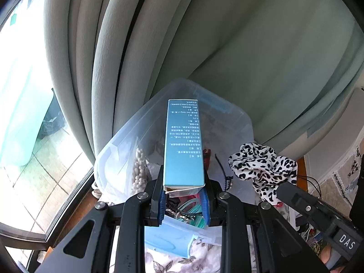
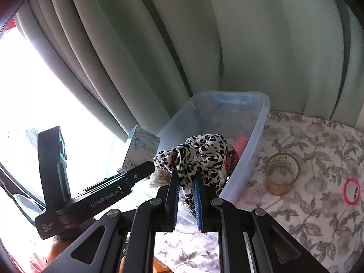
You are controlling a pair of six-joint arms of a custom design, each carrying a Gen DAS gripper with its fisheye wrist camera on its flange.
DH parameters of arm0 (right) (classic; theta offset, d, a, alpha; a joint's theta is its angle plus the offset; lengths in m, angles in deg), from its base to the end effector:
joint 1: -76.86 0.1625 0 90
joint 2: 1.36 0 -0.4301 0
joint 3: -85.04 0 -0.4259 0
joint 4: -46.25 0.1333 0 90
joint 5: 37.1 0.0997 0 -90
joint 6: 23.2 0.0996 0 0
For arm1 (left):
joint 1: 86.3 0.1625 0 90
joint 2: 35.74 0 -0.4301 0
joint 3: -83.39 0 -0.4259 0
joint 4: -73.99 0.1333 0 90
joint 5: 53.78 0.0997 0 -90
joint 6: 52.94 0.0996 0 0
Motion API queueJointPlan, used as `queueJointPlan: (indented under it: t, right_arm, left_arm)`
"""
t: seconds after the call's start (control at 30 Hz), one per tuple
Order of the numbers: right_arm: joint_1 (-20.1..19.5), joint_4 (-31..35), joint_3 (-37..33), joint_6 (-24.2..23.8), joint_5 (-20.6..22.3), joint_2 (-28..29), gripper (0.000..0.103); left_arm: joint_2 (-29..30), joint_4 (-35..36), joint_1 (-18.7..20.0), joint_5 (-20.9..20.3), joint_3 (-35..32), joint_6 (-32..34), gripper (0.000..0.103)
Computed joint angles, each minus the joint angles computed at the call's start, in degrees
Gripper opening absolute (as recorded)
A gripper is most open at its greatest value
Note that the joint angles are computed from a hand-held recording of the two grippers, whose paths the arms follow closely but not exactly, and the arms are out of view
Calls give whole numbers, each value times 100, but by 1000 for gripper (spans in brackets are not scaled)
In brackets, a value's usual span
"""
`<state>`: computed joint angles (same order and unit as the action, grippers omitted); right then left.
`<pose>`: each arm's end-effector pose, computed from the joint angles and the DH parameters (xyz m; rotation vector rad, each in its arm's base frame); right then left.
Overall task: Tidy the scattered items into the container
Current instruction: 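Open left gripper dropping the teal box in while right gripper releases the scrunchie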
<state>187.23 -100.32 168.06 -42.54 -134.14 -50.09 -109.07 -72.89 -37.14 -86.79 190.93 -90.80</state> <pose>0.3799 -0.6753 0.1922 0.9739 -2.8028 0.5859 -0.2208 -0.5870 0.3234 -0.1940 2.3494 -1.1699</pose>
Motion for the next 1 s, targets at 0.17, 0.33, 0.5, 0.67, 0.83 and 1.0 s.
queueJointPlan:
  t: [0.17, 0.33, 0.5, 0.67, 0.83, 1.0]
  right_arm:
    - [-16, 134, -193, -46, -69, 222, 13]
    - [-44, 270, -368, -55, -192, 432, 13]
    - [-96, 350, -468, -17, -285, 573, 13]
    - [-123, 387, -519, -15, -338, 641, 14]
    - [-127, 366, -432, 19, -367, 599, 16]
    - [-80, 338, -395, 65, -403, 543, 16]
  left_arm:
    - [28, 92, 77, -23, -39, -55, 26]
    - [65, 94, 144, -74, -69, -26, 26]
    - [153, 152, 193, -118, -181, -45, 26]
    - [186, 325, 188, -154, -306, -126, 26]
    - [275, 346, 240, -173, -398, -132, 26]
    - [321, 315, 282, -162, -394, -166, 26]
